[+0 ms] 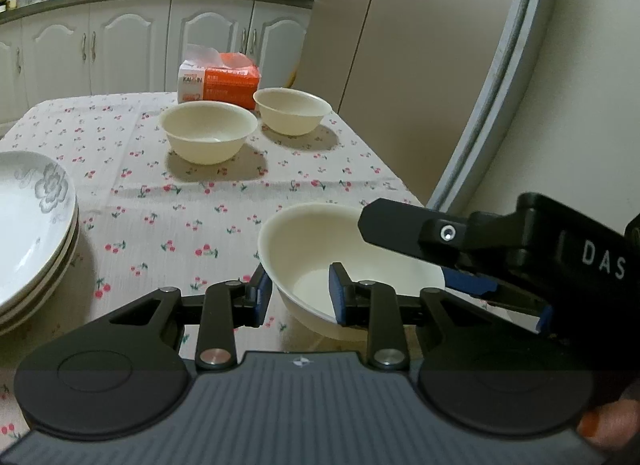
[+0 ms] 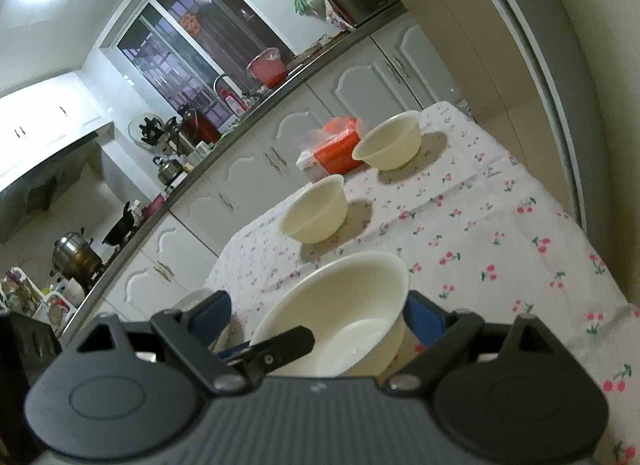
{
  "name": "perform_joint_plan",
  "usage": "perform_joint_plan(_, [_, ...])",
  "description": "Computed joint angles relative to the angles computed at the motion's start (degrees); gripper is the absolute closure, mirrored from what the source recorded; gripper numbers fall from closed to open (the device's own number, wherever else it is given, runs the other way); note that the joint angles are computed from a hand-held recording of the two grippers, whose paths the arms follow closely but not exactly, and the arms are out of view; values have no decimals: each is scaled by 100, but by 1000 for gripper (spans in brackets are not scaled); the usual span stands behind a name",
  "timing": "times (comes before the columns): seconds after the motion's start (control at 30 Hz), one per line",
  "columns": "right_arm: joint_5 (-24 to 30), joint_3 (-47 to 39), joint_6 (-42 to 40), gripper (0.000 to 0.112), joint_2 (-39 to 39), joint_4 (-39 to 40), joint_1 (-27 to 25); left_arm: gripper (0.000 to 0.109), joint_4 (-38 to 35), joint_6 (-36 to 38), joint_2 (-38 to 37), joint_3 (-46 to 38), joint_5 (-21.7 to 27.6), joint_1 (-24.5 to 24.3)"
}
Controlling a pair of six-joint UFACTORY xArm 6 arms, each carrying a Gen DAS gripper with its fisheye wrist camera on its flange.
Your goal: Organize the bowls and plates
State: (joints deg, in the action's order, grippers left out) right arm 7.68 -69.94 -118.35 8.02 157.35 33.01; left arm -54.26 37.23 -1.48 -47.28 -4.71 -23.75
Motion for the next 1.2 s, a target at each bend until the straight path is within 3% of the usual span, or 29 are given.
perform_joint_plan(0.13, [-65,30,-66,20,-28,51,43,76,-312,255,-76,83,-1,-49])
perform_joint_plan(0.33, [-196,-5,-210,20,-9,154,73,76,23,-97,-94,152,82,-3])
perform_joint_plan(0.8, [-410,-122,-4,18,120,-60,146,76,-568,465,-12,76,316,40])
perform_joint_plan(0.97, [-525,-158,-269,14,114,261,90,71,-383,259,4,89,309,115])
perform_joint_plan(1.1, [-524,-100,-533,11,25,612,-12,48,-425,338,-25,83,382,210])
perform_joint_plan(1.2, [-597,-127,-1047,11,-29,1088,-87,42,-657,616,-59,54,484,288])
